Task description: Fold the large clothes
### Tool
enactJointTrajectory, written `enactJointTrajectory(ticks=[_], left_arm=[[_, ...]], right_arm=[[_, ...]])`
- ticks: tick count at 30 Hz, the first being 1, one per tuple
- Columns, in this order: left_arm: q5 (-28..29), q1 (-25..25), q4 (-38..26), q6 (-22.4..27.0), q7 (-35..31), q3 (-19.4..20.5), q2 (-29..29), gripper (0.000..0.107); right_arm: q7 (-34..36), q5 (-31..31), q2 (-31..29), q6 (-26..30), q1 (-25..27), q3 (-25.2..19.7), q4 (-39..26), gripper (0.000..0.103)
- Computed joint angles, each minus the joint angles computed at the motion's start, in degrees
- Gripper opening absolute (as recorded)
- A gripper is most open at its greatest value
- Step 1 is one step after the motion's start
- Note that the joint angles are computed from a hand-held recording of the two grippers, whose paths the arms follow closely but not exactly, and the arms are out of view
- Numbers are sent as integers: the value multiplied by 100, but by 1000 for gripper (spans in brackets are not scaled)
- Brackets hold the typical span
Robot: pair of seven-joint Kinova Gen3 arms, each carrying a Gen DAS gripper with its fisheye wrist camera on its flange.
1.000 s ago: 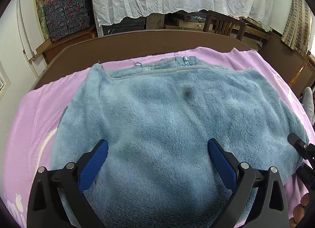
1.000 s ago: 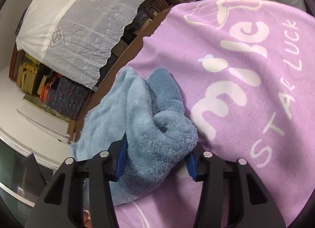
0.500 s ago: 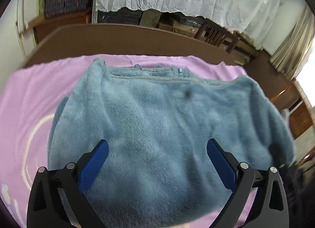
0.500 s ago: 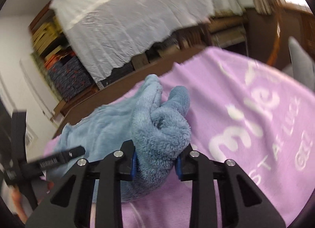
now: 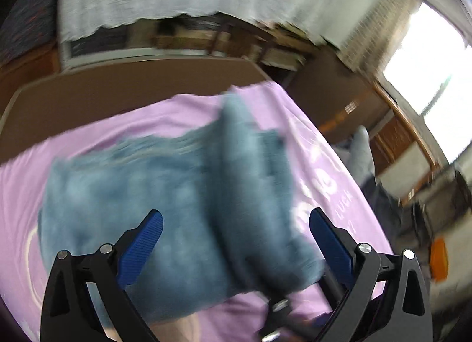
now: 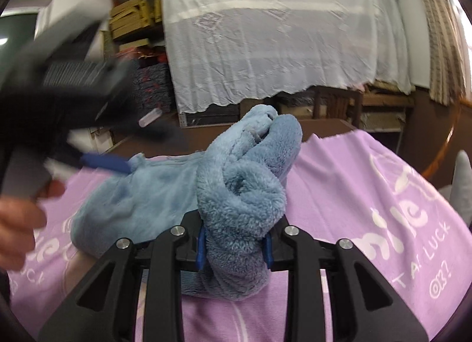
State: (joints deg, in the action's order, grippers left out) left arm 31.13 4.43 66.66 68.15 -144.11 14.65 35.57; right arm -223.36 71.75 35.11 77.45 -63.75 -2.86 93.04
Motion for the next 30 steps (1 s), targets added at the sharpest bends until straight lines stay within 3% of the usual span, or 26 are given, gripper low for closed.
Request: enactJointTrajectory(ticks=[4,7,8,10,11,14,19,22,23,24,26,30], left_arm=[[-910,940,-197,-380,514,-398,4,100],[-1218,1074,-525,-279,934,-332,286,96],[-1221,1141,-626,-261,1030,-411,364,89],[-1288,1060,-963,54,1155,-251,657,40],[-1326,976,-1045,166,1221,-134,743,34],[-1204,894,-993,70,1113,-179,760,30],[-1040,693,-840,-71,1005,-110,623,28],[-953,593,-925,-23,995,-100,619,28],[-923,551,-926,-35,975,-97,602,28],[-887,502,-947,-9,962,-89,598,28],[-752,350,-953,15,872,-40,567,28],[-415,-20,-794,-110,547,39,399,28]], right_arm=[[161,14,48,-9,-11,4,-96,27],[222,19,61,-37,-26,10,-119,27],[270,20,69,-44,-28,12,-135,27],[395,1,90,-57,-28,10,-173,27],[467,-33,118,-42,-37,10,-242,28],[534,-190,24,-262,62,-15,-203,31],[495,-375,-72,-383,74,-20,-137,51],[730,-439,15,-339,63,0,-268,52],[782,-446,25,-355,58,12,-288,50],[754,-416,16,-369,32,37,-263,35],[597,-290,11,-336,-58,90,-183,25],[-68,162,-240,-534,-177,149,150,20]])
